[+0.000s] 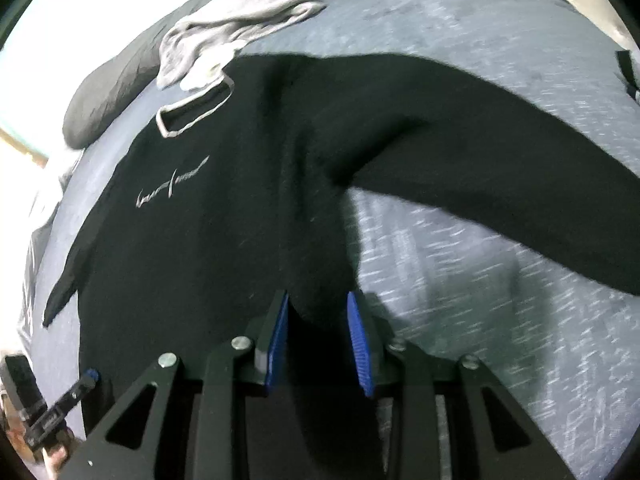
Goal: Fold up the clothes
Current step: 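Move the right gripper to the other sleeve and grasp it near the cuff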
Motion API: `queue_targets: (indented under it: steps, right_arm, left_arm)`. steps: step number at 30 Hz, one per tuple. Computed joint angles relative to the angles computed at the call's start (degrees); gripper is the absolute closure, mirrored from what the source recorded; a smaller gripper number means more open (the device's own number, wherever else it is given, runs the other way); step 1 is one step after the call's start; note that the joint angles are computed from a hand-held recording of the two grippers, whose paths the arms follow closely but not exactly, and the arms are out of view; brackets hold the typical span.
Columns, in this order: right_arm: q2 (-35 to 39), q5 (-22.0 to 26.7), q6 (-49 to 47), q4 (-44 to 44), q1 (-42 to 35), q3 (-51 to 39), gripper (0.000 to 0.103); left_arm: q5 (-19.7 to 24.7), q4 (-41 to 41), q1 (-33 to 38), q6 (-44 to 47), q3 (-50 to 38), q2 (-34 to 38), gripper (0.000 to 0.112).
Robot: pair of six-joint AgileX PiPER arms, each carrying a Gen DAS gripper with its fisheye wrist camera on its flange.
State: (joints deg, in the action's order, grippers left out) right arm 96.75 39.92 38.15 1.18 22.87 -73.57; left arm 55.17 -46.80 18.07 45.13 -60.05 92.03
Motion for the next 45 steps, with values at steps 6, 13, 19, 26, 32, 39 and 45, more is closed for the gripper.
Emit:
queue_targets:
  steps: [6, 13, 19, 26, 32, 39, 45]
  right_arm:
    - [-1.08, -5.96, -4.23, 7.54, -4.28, 2.85, 0.073]
    - [-3.01, -15.69, -12.93, 21.80, -8.45, 6.58, 0.073]
    - [1.77, -9.67, -4.26, 14.91, -9.55, 0.90, 0.073]
    - [6.84, -10.29, -14.02, 28.53, -12.24, -2.47, 0.073]
    - [8.30, -13.19, -18.24, 38.44, -13.03, -1.80, 0.067]
    - [9.68, -15.53, -14.10, 34.75, -12.26, -2.98, 0.083]
    - [9.25, -16.93, -6.32, 24.39, -12.16, -3.55, 0.097]
  left_arm:
    - [0.09, 0.23, 0.09, 0.21, 0.12, -0.12, 0.073]
    - [0.09, 0.12, 0.23, 0.33, 0.04, 0.05, 0.073]
    - [0.35, 0.21, 0.44, 0.36, -0.23, 0.35, 0.073]
    - [0.35, 0.26, 0.54, 0.65, -0.33, 0.84, 0.073]
    - [0.06, 0.09, 0.52, 0.98, 0.08, 0.93, 0.073]
    - [-0.50, 0.05, 0.25, 1.15, 0.56, 0.78, 0.073]
    - [-0.85, -0.01, 0.12, 1.45, 0.78, 0.95, 0.073]
